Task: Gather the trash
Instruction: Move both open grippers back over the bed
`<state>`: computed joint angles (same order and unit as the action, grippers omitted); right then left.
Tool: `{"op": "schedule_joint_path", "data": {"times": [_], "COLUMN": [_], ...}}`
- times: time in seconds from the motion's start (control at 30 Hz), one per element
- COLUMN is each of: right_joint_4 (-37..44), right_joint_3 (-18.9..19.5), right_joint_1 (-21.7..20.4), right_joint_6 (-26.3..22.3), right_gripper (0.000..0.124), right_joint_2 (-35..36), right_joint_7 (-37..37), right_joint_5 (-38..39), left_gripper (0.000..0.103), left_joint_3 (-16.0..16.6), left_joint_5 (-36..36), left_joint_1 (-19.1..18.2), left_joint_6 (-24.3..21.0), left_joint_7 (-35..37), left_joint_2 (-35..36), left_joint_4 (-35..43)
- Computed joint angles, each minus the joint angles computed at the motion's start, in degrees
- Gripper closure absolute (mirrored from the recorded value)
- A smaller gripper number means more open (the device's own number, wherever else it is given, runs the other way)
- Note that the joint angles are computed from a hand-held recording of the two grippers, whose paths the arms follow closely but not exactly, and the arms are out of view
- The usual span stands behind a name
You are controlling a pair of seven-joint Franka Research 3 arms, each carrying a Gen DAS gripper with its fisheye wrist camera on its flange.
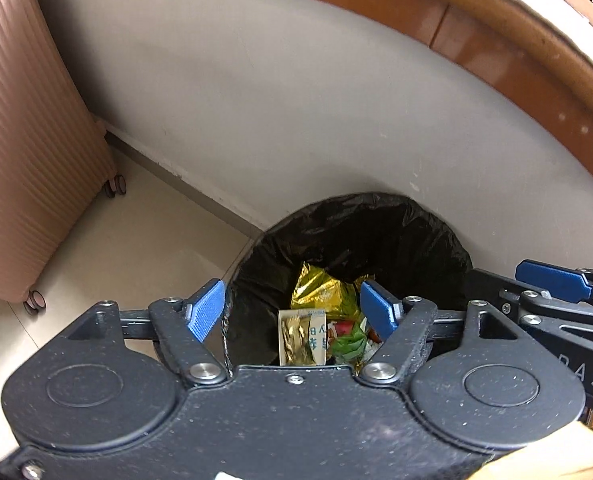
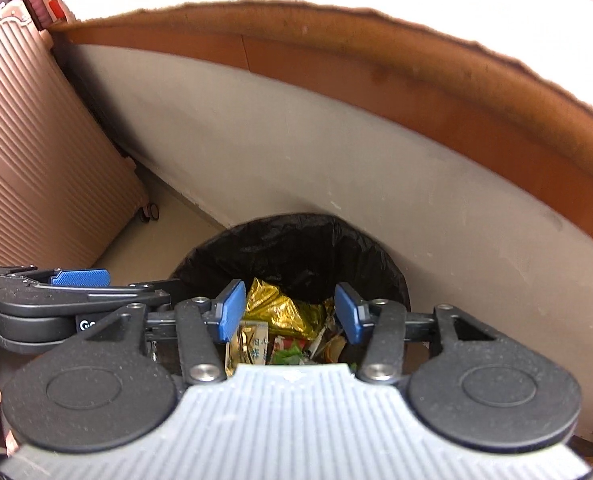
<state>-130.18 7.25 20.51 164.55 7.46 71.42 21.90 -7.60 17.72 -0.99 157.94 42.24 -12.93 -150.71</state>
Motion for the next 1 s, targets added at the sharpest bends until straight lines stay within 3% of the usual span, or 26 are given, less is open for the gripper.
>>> {"op": "schedule_joint_path", "data": {"times": [0.27,0.43,0.57,0.8,0.9,1.0], "right_joint_4": [-1.3,-1.8,0.3,14.0,24.5,34.8], "right_joint_3": [0.1,-0.1,-1.9,-3.5,-4.6,-6.3], "right_joint_1": [0.1,0.4,1.4,-2.6,-4.3,-5.3], "right_joint_6": [3.6,6.3,9.6,10.5,8.6,4.4], "right_gripper": [0.059,0.059,0.059,0.058,0.056,0.054], "right_joint_2": [-4.1,-9.4,-11.3,-5.2,1.5,8.4], "right_joint_7": [-0.3,-12.5,-16.9,-3.1,0.6,3.6], "right_joint_5": [1.7,14.2,19.4,6.3,2.2,-2.3], "left_gripper": [0.030,0.025,0.020,0.016,0.016,0.016], "left_joint_3": [0.5,-0.5,-1.4,-2.5,-2.1,-1.5], "left_joint_5": [-0.6,2.5,5.7,11.1,11.5,12.9], "left_joint_1": [-0.1,1.4,3.5,6.2,5.4,4.0], "left_joint_6": [-1.1,0.2,3.0,6.4,6.4,3.6], "left_joint_7": [3.3,2.9,2.1,1.2,1.2,-1.1], "left_joint_2": [-3.6,-9.4,-10.3,-2.3,3.7,12.3], "left_joint_4": [1.5,2.4,5.7,20.7,28.5,39.2]}}
